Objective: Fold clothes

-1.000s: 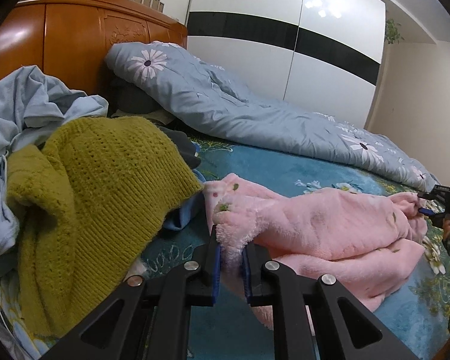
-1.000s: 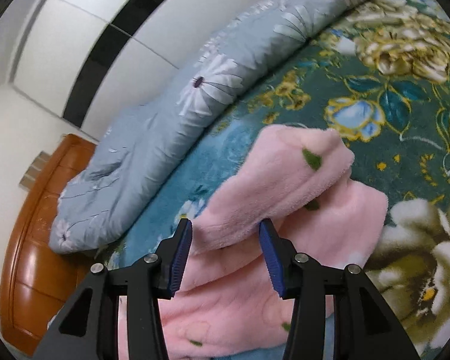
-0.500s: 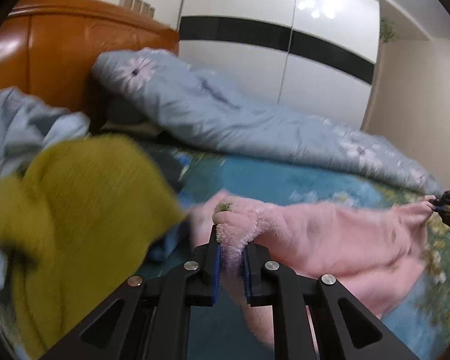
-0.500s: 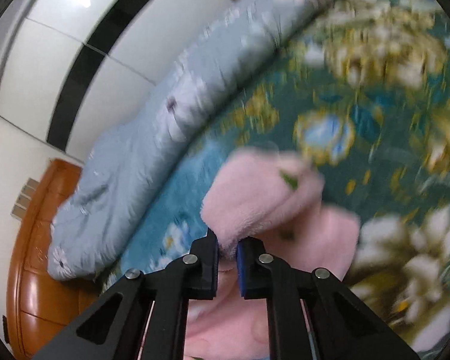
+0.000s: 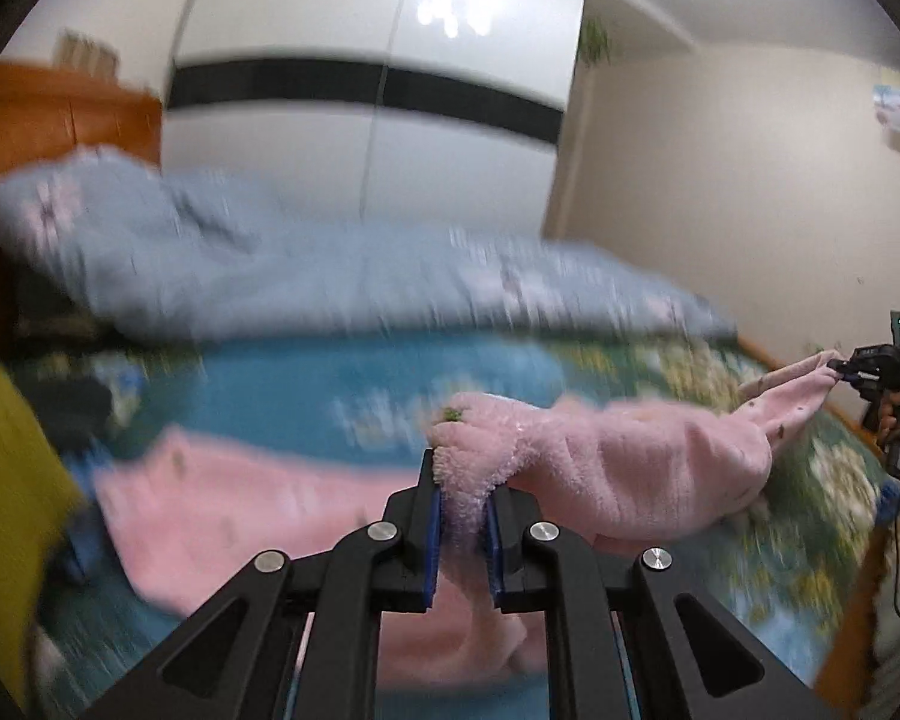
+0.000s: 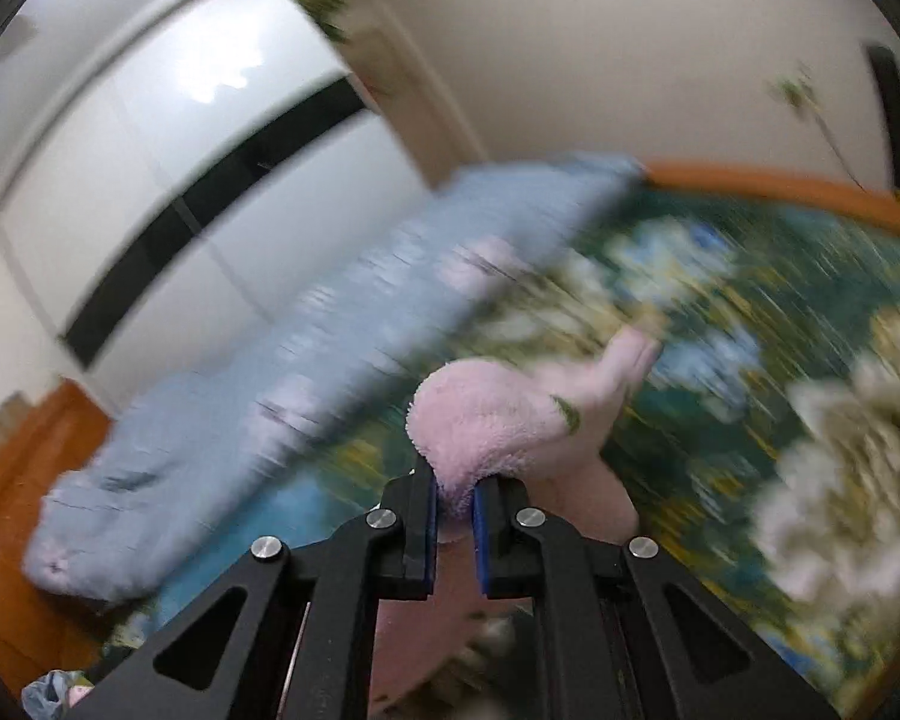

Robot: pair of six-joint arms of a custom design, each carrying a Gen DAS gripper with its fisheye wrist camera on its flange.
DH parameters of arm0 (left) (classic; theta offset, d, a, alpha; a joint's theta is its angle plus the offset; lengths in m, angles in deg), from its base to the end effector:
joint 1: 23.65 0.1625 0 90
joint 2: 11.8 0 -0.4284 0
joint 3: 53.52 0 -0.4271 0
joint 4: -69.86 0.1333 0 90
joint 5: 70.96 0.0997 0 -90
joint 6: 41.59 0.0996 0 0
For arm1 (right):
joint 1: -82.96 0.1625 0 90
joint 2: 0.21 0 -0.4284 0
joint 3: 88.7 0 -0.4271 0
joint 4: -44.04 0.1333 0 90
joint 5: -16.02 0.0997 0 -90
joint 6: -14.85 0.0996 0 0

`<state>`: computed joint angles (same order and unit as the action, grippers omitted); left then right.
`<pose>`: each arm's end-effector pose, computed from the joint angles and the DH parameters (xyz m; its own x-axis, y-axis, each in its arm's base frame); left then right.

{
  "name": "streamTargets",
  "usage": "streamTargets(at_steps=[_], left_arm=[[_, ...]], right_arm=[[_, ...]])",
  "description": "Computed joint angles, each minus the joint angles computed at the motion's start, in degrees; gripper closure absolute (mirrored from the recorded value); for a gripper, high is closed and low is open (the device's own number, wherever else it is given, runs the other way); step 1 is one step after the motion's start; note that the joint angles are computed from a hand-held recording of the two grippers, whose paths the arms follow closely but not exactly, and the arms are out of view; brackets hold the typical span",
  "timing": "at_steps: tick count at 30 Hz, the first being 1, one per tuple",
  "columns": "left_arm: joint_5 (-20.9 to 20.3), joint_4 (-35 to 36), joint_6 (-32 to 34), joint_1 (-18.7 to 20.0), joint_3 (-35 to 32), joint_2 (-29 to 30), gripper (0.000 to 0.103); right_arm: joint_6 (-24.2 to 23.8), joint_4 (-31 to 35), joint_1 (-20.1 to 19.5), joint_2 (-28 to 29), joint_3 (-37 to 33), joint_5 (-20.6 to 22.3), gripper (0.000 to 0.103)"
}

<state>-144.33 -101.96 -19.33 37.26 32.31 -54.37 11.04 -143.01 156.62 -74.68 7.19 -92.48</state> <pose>-0.2300 -0.7463 0.1471 -0.7112 0.5457 -0.4432 0.7019 0.5150 -0.4921 -0.0792 -0.6318 0.4924 -0.8264 0.5447 0.1429 0.0149 0.2750 -0.9613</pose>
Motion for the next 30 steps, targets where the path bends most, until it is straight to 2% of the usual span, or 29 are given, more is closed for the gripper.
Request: streamTargets(at_steps=[6, 9, 11, 14, 16, 18, 20, 21, 22, 24, 26, 30], left_arm=[[2.83, 4.67, -2.79, 0.68, 6.76, -3.07, 0.089], [3.83, 6.60, -4.28, 0.58, 8.88, -4.17, 0.088], [3.85, 7.04, -5.06, 0.50, 9.16, -4.50, 0.086], [2.97, 7.75, -5.72, 0.43, 9.66, -5.52, 0.084], [2.53, 8.32, -5.71, 0.44, 10.15, -6.29, 0.080], [1.90, 9.72, -5.94, 0.64, 10.47, -7.15, 0.079], [0.57, 10.59, -5.42, 1.23, 11.46, -8.76, 0.074], [0.99, 10.23, -5.18, 1.36, 11.94, -9.33, 0.066], [1.82, 9.48, -5.07, 1.48, 12.50, -9.91, 0.060], [2.28, 8.49, -6.11, 2.15, 12.97, -10.70, 0.058], [1.06, 8.72, -9.37, 3.19, 12.41, -11.06, 0.056], [-3.32, 11.63, -17.73, 5.17, 9.25, -9.81, 0.056]], right_arm=[[9.94, 1.15, -10.71, -6.02, 12.74, 5.74, 0.093], [12.26, 2.65, -12.93, -7.02, 15.18, 6.86, 0.093], [11.72, 3.18, -12.96, -7.30, 16.13, 6.34, 0.091], [9.83, 2.66, -11.52, -7.79, 16.88, 4.28, 0.087], [8.09, 2.33, -10.61, -8.64, 17.74, 3.09, 0.077], [6.08, 1.82, -9.52, -9.44, 18.66, 1.66, 0.060], [3.76, 0.83, -8.32, -10.23, 19.80, 0.03, 0.052], [2.48, 0.15, -7.67, -10.61, 20.45, -0.85, 0.050], [1.26, -0.70, -6.93, -10.91, 21.06, -1.97, 0.050], [-0.43, -3.66, -4.88, -10.26, 21.52, -5.34, 0.050], [-2.50, -5.44, -2.94, -9.10, 21.21, -6.30, 0.050], [-5.94, -1.17, 0.89, -4.47, 17.48, -0.62, 0.050]])
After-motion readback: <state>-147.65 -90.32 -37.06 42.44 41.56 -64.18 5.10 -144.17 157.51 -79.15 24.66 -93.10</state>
